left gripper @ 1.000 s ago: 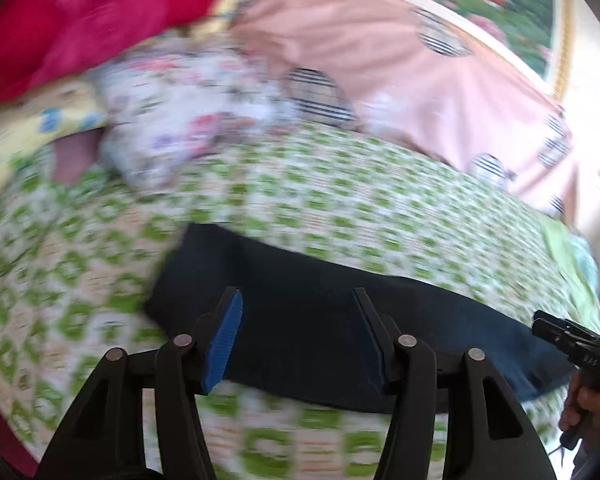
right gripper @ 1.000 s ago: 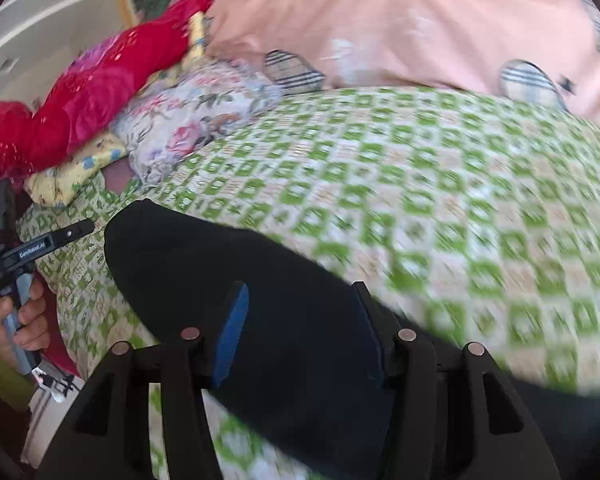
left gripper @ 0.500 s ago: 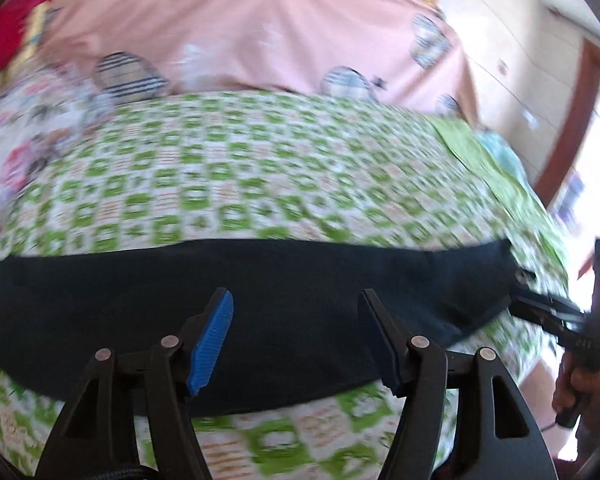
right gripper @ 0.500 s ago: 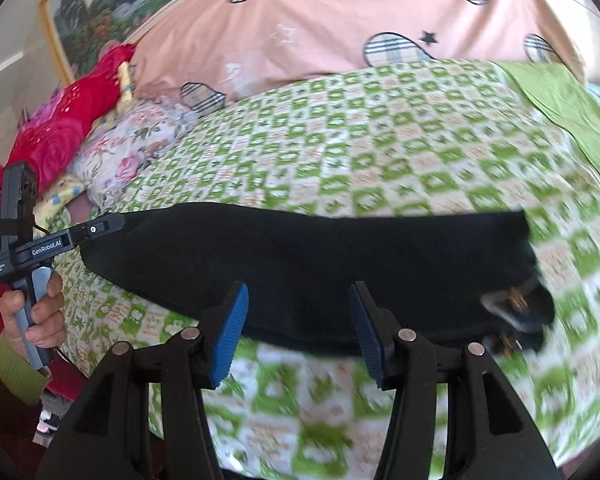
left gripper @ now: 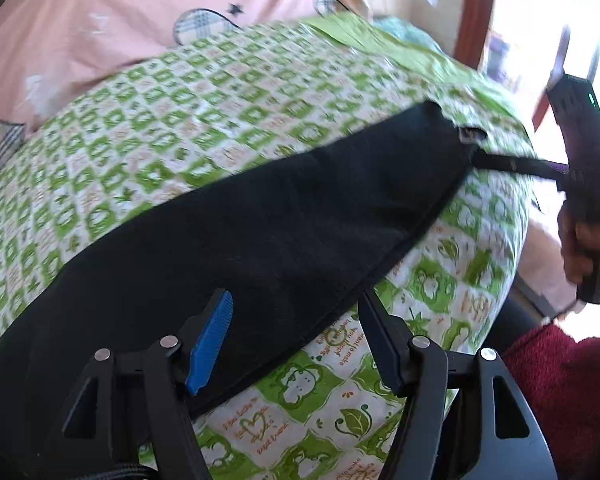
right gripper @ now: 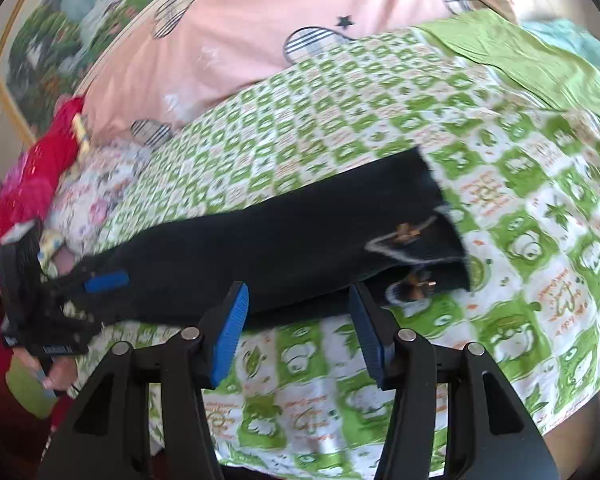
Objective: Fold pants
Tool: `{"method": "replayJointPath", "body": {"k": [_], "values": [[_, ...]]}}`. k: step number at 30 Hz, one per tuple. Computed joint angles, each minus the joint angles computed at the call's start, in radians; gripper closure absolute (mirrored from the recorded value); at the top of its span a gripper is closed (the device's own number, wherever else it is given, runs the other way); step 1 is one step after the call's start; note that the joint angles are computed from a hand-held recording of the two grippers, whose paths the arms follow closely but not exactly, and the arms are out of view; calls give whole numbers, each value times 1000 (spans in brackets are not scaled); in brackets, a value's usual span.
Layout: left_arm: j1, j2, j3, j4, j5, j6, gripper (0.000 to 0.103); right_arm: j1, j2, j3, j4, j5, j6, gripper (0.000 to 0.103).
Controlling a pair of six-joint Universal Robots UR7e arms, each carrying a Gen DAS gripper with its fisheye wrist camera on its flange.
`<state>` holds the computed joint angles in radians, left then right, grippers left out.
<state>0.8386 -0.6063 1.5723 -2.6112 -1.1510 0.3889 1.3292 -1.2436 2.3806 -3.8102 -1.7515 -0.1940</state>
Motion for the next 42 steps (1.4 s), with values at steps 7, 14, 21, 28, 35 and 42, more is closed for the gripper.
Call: {"method": "replayJointPath", "body": {"k": [7, 14, 21, 28, 35, 42], "values": [[9, 50, -52, 92, 26, 63, 86, -58, -16, -8, -11, 44, 85, 73], [15, 30, -43, 108, -49, 117, 100, -36, -19, 16, -75, 4, 30, 98], [14, 37, -71, 192, -59, 98, 94, -97, -60, 42, 11, 61, 132, 93], [4, 71, -203, 289, -124, 60, 70, -134, -78, 105, -63, 157, 156, 40], [-6, 255, -535, 479, -185, 23, 48, -186, -63, 97, -84, 238, 238, 40], [3, 521, -1016, 802, -288, -40, 38, -201, -26, 76, -141, 255, 302, 43]]}}
